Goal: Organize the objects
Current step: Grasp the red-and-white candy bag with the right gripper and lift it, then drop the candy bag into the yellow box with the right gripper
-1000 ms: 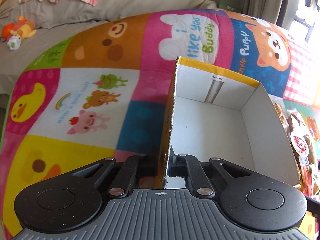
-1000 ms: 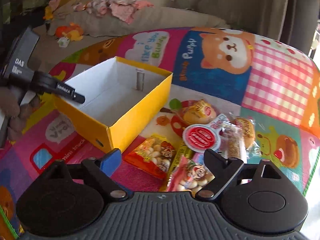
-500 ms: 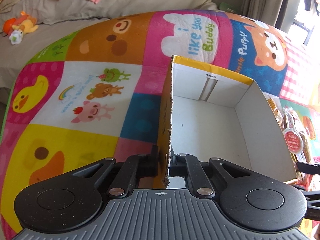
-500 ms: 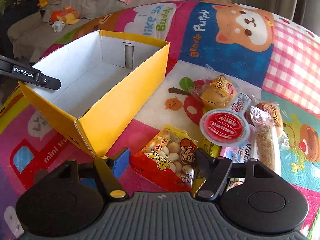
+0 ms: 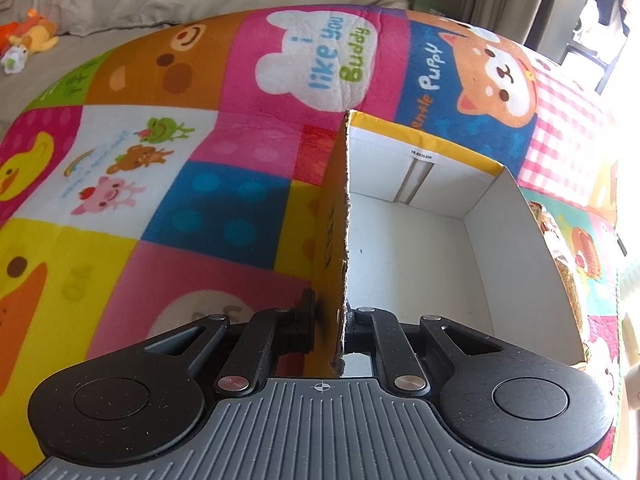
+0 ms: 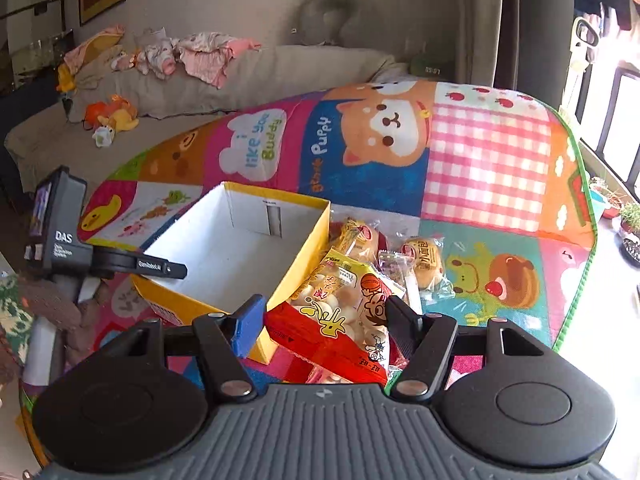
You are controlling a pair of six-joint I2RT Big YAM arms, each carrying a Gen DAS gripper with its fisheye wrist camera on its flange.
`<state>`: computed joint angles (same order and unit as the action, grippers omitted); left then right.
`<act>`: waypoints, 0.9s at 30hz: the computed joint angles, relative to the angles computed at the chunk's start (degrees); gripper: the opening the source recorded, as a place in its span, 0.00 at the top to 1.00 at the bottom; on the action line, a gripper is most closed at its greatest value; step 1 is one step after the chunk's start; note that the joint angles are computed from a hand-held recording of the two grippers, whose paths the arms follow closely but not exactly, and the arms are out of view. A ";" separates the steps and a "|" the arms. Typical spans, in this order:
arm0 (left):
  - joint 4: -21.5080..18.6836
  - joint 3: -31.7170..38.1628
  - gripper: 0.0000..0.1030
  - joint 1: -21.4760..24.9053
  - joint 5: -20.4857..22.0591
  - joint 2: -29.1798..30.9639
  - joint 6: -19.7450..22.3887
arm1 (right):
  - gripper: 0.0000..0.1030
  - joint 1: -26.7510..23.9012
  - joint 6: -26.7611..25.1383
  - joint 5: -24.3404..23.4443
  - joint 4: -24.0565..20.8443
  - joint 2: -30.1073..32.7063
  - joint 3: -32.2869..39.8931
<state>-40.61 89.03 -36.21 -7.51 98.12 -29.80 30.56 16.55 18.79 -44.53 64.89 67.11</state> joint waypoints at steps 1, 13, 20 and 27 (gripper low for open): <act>-0.04 0.03 0.89 -0.07 -0.05 0.02 -0.27 | 0.36 0.02 0.22 -0.58 -0.19 0.18 0.61; 0.12 -0.20 0.88 -0.07 0.23 -0.11 -0.52 | 0.35 2.74 -4.88 -3.57 11.01 15.49 15.08; 1.18 -1.07 0.87 0.23 1.15 -0.42 -0.54 | 0.20 0.31 -2.82 -4.53 8.74 21.30 21.83; 1.29 -1.10 0.87 0.24 1.20 -0.37 -0.44 | 0.18 -5.75 2.64 -2.38 7.25 13.31 11.81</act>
<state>-39.32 87.93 -35.97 -6.31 97.75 -30.25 24.81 19.19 16.41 -37.27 78.20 78.92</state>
